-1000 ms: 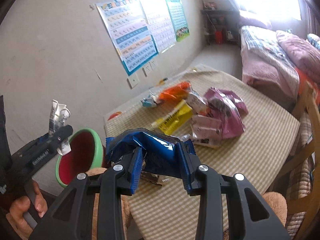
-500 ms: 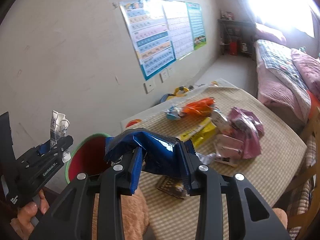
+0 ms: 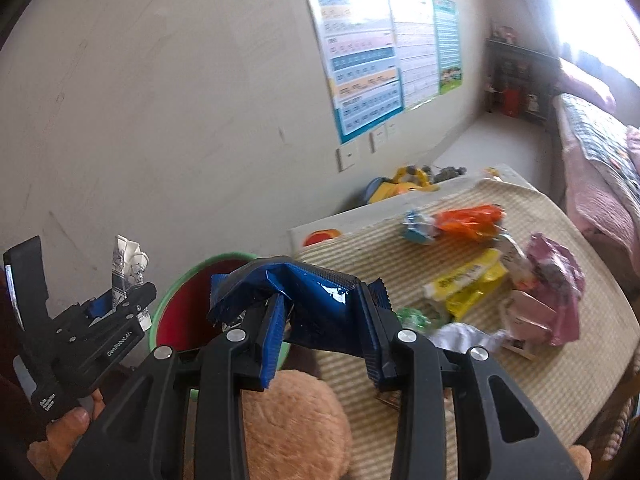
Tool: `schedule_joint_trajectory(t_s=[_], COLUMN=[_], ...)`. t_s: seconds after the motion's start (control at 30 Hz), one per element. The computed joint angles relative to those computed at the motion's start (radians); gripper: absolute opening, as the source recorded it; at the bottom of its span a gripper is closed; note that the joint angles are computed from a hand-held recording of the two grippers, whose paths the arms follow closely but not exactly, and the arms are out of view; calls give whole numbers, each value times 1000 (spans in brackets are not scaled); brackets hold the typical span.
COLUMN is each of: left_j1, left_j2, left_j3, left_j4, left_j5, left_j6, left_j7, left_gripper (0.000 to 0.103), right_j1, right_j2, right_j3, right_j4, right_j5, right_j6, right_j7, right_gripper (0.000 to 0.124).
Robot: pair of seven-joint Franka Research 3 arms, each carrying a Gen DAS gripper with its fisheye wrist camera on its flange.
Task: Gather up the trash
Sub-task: 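Carry the paper cup over the bucket with the left tool while the right tool carries the blue wrapper there, then open both tools over the bucket to drop cup and wrapper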
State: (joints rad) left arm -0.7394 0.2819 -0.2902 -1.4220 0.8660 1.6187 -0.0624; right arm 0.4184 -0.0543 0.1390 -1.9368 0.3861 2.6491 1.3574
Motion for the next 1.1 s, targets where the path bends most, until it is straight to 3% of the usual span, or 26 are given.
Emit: schedule_joint_trajectory(t_s=[0.3, 1.1], left_j1=[73, 167], left_j2=[-75, -127], left_j3=[-18, -28], left_j4=[-143, -289], left_j5=[-93, -197], left_j6=[93, 268], left_j7=[-64, -77], left_gripper=[44, 44], right_j1=[38, 76], right_j2=[98, 241], right_j3=[26, 30], right_j4=[95, 236], right_j5=[-38, -96], right_j6=[-33, -110], right_j7=[-1, 34], right_gripper=[33, 33])
